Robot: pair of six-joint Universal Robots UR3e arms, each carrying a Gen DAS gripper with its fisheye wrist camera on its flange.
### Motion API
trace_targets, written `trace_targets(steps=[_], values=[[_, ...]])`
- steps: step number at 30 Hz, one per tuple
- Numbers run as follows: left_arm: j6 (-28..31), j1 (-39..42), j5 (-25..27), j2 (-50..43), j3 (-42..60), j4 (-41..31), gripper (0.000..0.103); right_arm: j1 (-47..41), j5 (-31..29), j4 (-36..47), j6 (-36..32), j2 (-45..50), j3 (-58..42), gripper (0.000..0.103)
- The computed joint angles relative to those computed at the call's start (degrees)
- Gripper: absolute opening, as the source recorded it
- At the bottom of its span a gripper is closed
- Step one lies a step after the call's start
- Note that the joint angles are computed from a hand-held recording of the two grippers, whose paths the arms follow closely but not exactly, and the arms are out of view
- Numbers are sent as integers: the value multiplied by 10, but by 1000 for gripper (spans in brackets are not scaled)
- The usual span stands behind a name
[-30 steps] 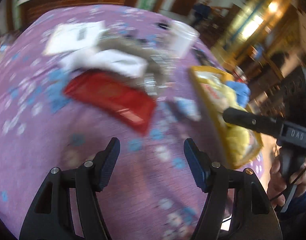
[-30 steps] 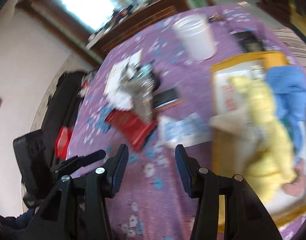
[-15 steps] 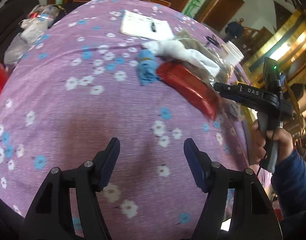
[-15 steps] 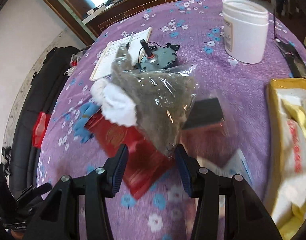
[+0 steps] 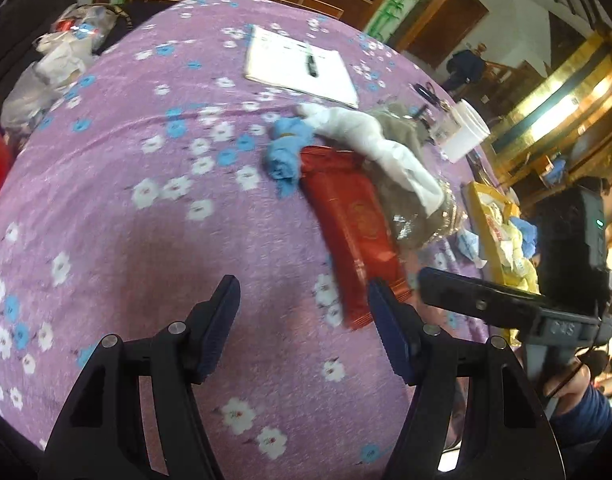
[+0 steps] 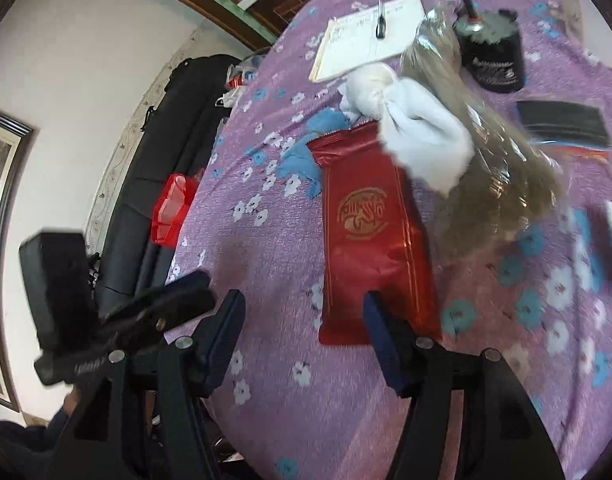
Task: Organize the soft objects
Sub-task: 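Move both grippers back toward the pile of soft items, then grasp the red snack packet with the left gripper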
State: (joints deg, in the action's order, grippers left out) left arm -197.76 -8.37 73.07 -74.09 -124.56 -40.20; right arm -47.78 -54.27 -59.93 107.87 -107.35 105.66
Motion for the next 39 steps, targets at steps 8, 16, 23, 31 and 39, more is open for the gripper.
trace_targets(steps=[8,16,23,31,39], values=[[-54,-89,10,-213,181,-11,67,-210,-40,110,-100,2,-61,62],[-147,-138,103,-392,401,-116,67,-326,-65,153,-164,47,-113,62],[-130,-191,215,-482,533,-182,73,-334,-56,133,-157,64,-128,62],[-85,-176,204,-327,293,-64,57,-260,-30,-27,-97,23,-70,69],[-94,-186,204,-226,153,-24,57,-98,-76,-365,49,45,36,69]])
